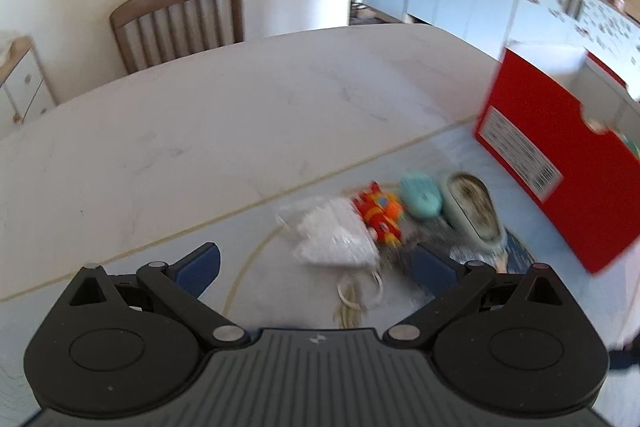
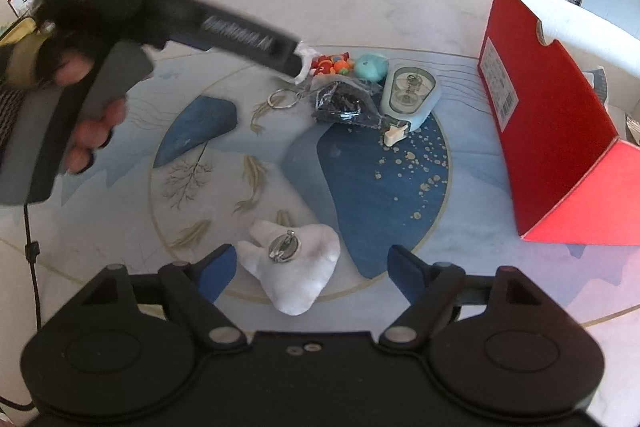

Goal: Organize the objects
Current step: 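Grasp the white bead bag with left tool while right tool grasps white heart plush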

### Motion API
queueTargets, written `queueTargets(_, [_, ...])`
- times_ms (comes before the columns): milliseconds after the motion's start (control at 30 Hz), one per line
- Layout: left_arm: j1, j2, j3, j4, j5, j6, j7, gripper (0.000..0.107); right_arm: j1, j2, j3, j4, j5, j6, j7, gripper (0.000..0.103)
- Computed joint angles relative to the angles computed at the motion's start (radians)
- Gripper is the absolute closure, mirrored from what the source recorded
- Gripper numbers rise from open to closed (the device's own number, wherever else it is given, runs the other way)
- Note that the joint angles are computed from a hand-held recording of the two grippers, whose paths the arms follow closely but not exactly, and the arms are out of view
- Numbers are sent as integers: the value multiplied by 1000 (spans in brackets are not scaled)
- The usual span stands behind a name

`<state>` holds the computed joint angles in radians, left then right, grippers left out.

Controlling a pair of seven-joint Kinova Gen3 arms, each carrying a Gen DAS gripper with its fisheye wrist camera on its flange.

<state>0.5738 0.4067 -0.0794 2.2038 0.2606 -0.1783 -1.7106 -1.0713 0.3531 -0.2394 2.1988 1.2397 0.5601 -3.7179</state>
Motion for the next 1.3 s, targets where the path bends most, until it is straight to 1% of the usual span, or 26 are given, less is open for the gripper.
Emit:
queueTargets(133, [-9, 40, -7, -58, 15, 44, 31, 5, -3, 10, -2, -6, 1, 2, 17, 27])
queueTargets(267, [-68, 61, 45, -84, -24, 62, 79, 5, -4, 19, 3, -12, 2, -2, 30, 30])
queueTargets(400, [-75, 79, 52, -102, -53, 72, 117, 6, -5, 26, 9, -15, 9, -12, 34, 36])
queueTargets(467, [-78, 85, 54, -107, -65, 74, 133, 13, -6, 28, 11, -16, 14, -14, 31, 38])
queueTargets(600, [-123, 87, 99, -104, -102, 68, 160, 20, -6, 33, 13, -20, 17, -14, 35, 44])
queueTargets(700, [-114, 85, 91, -100, -116, 64, 169, 26, -5, 34, 14, -20, 20, -16, 36, 47])
queueTargets(767, [-135, 84, 111, -102, -130, 73, 174, 39, -6, 34, 13, -20, 20, -17, 40, 49])
queueTargets(800, [-153, 84, 129, -103, -139, 76, 179, 42, -5, 32, 12, -19, 19, -18, 43, 50])
queueTargets(867, [-184, 83, 159, -98, -152, 74, 192, 54, -5, 30, 12, -17, 18, -20, 45, 51])
queueTargets(900, [-198, 82, 172, -94, -160, 69, 196, 57, -5, 28, 13, -15, 19, -21, 42, 51])
queueTargets(933, [-197, 80, 170, -91, -174, 67, 209, 63, -6, 26, 13, -13, 21, -20, 37, 52])
queueTargets(967, [-177, 78, 152, -91, -172, 67, 210, 64, -8, 25, 13, -11, 23, -17, 30, 52])
queueTargets(1000, [-139, 76, 115, -90, -154, 65, 195, 65, -12, 25, 11, -11, 21, -9, 27, 53])
queueTargets(1033, [-104, 74, 82, -85, -135, 55, 177, 69, -14, 24, 10, -10, 21, -3, 23, 54])
queueTargets(1067, [-87, 72, 67, -81, -132, 48, 173, 71, -16, 24, 9, -8, 24, 1, 14, 55])
queueTargets(1133, [-91, 66, 74, -76, -142, 44, 180, 73, -18, 22, 5, -6, 24, 11, 7, 57])
queueTargets(1167, [-79, 62, 62, -74, -136, 43, 177, 74, -19, 18, 2, -4, 23, 16, 4, 57])
queueTargets(1200, [-72, 59, 56, -72, -132, 42, 172, 74, -19, 14, 0, 0, 24, 19, 0, 63])
queueTargets(1300, [-74, 40, 56, -58, -130, 38, 160, 74, -22, -4, -10, 12, 24, 39, -16, 63])
